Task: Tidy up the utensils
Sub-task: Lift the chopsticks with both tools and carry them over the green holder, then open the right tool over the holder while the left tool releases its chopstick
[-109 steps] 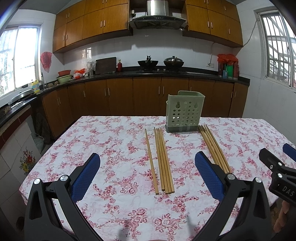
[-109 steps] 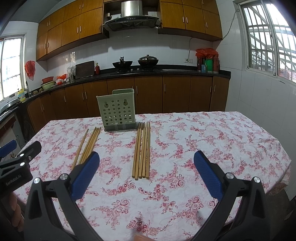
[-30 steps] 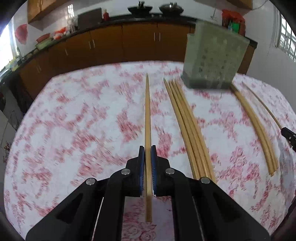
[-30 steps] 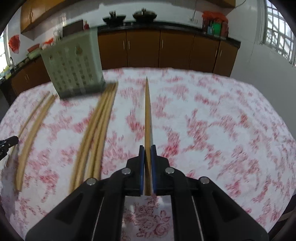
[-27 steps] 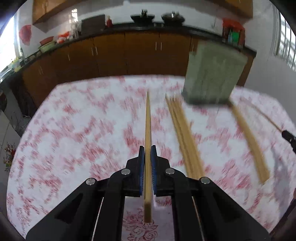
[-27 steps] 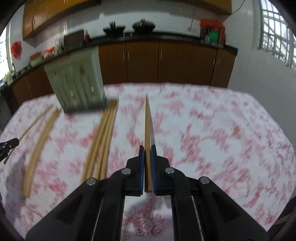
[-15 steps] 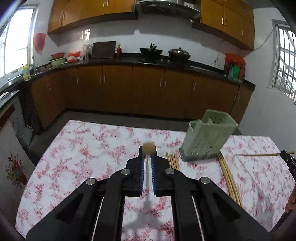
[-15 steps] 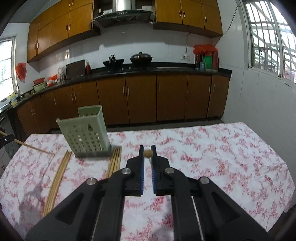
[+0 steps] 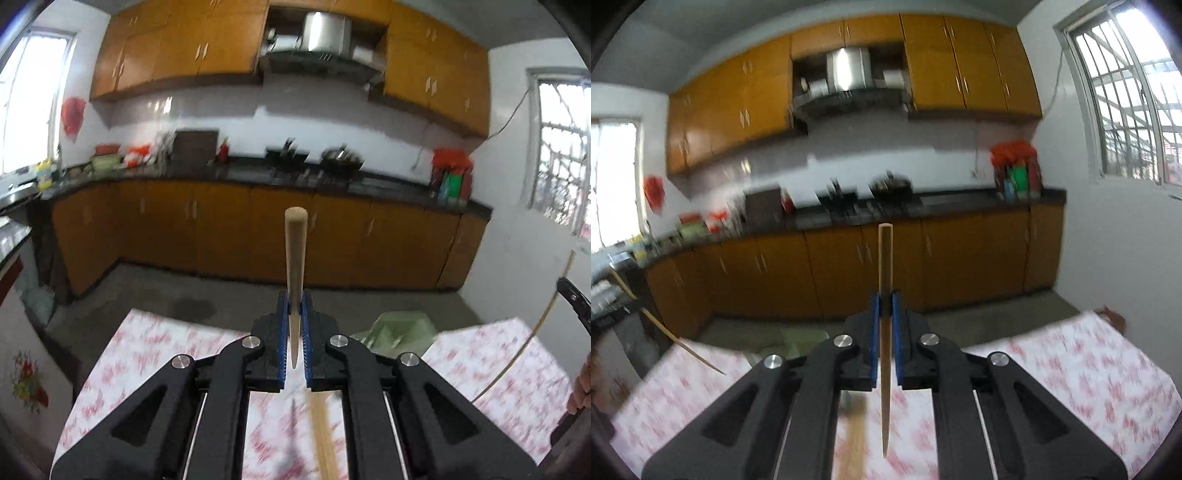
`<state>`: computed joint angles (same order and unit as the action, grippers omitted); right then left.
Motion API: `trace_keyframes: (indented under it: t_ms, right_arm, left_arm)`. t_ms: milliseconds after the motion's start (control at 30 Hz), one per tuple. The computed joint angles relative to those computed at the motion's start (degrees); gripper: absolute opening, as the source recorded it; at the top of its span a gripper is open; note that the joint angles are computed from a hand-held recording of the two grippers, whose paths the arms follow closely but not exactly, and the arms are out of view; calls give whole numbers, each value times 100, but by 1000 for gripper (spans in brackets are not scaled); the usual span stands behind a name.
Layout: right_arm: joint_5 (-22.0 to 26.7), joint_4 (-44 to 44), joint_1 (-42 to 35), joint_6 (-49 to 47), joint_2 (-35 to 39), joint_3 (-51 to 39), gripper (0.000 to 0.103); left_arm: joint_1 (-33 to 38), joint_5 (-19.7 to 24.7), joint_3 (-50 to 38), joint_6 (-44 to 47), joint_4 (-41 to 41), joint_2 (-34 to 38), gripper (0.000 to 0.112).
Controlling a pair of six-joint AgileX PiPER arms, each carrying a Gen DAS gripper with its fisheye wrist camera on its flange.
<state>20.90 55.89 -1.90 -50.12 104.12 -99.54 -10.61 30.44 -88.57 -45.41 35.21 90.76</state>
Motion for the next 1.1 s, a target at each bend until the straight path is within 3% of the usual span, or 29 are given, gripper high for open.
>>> trace_keyframes:
  t_ms: [133,367,500,600,800,933,1000,1100]
  right_arm:
    - [103,499,186,-214,179,-692,8]
    - [-380,730,761,-547,1008,-1725,8]
    - [-537,274,951,-194,1545,-2263,8]
    - [-286,-962,990,969,2056,-2765,8]
    - [147,-1771,955,1912,2331,-2840,10]
    - [56,-1102,855,1239,1983,-2186,24]
    - [-40,-755,826,873,1748,-1835,27]
    - [-165,80,676,60,1235,-1130,32]
  left_arm:
    - [-213,-23,-686,394,-347,210,8]
    - [-499,-180,-1327,238,-160,870,8]
    - [-482,-133,-1484,505,-465,1200,8]
    - [-430,-133,-1512,869,-856,1396,8]
    - [-348,-15,-1482,1446,-1551,1549,8]
    - [-347,132,-1477,1435,-1655,1515,8]
    - [-345,105,-1389,1392,-1633,1451,9]
    - [-393,82,-1267,1175,-1447,1313,18]
